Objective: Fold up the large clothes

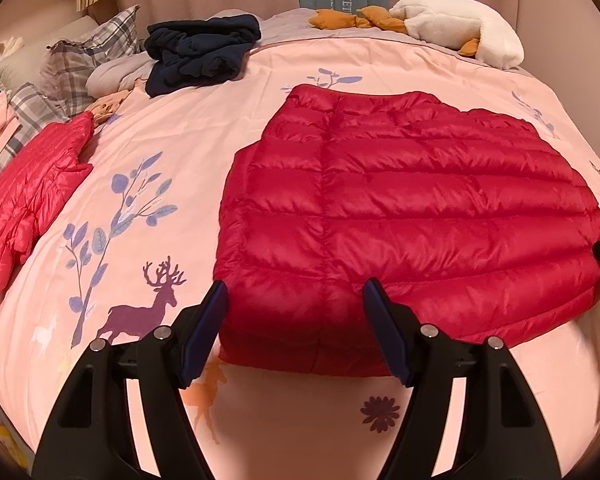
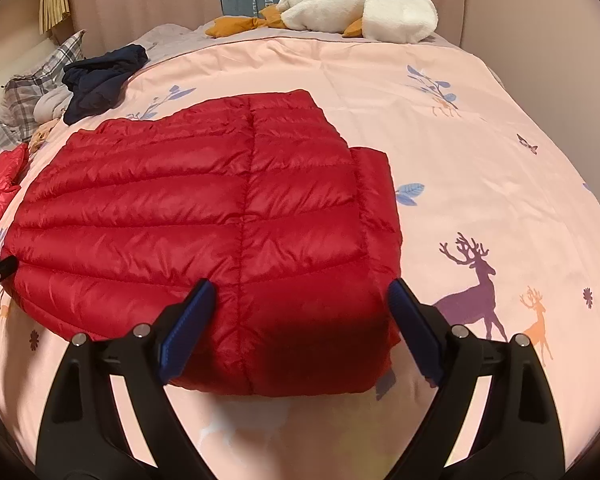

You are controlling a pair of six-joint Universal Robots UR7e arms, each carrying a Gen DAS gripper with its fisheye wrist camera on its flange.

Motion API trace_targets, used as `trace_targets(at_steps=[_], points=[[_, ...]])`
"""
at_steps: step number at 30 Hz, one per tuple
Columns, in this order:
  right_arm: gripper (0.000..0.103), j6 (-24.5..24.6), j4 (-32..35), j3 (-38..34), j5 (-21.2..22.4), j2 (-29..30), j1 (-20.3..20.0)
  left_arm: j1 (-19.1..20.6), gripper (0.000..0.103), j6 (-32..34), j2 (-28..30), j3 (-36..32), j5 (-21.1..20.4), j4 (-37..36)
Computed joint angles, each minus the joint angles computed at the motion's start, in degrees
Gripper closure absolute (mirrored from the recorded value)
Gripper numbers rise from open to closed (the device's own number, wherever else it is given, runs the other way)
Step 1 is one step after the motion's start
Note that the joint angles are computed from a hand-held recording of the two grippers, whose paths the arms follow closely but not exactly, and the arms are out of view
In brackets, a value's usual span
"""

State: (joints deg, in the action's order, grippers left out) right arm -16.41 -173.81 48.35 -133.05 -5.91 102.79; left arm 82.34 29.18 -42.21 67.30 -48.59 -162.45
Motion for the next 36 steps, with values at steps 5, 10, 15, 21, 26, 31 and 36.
trace_targets(at_steps=[5, 10, 15, 21, 26, 31, 36], points=[[0.013, 0.4, -0.7, 1.3, -0.3, -0.6, -0.1, 0.3, 0.032, -0.6, -0.3, 0.5, 0.2, -0.1], [0.013, 0.6, -1.3, 2.4, -0.5, -1.1, -0.3, 0.4, 0.032, -0.8, -0.7, 1.0, 0.3, -0.4], [0.013, 0.8, -2.3, 3.8, -0.6, -1.8, -0.4, 0.5, 0.032, -1.2, -1.2, 1.7, 0.4, -0.7], [0.013, 1.0, -3.3, 5.2, -0.7, -2.4, -0.3, 0.6, 0.032, -1.7, -1.9, 2.7, 0.7, -0.9], [0.013, 1.1, -4.0, 6.4, -0.8, -3.0, -0.3, 0.6, 0.032, -2.3, -2.4, 3.4, 1.0, -1.0], [0.013, 1.2, -4.5, 7.3, -0.7, -3.4, -0.4, 0.7, 0.032, -2.6, -2.9, 3.8, 1.2, -1.0], [0.013, 1.3, -5.0, 8.0, -0.8, -3.8, -0.4, 0.8, 0.032, -3.2, -3.0, 3.9, 1.4, -0.7]])
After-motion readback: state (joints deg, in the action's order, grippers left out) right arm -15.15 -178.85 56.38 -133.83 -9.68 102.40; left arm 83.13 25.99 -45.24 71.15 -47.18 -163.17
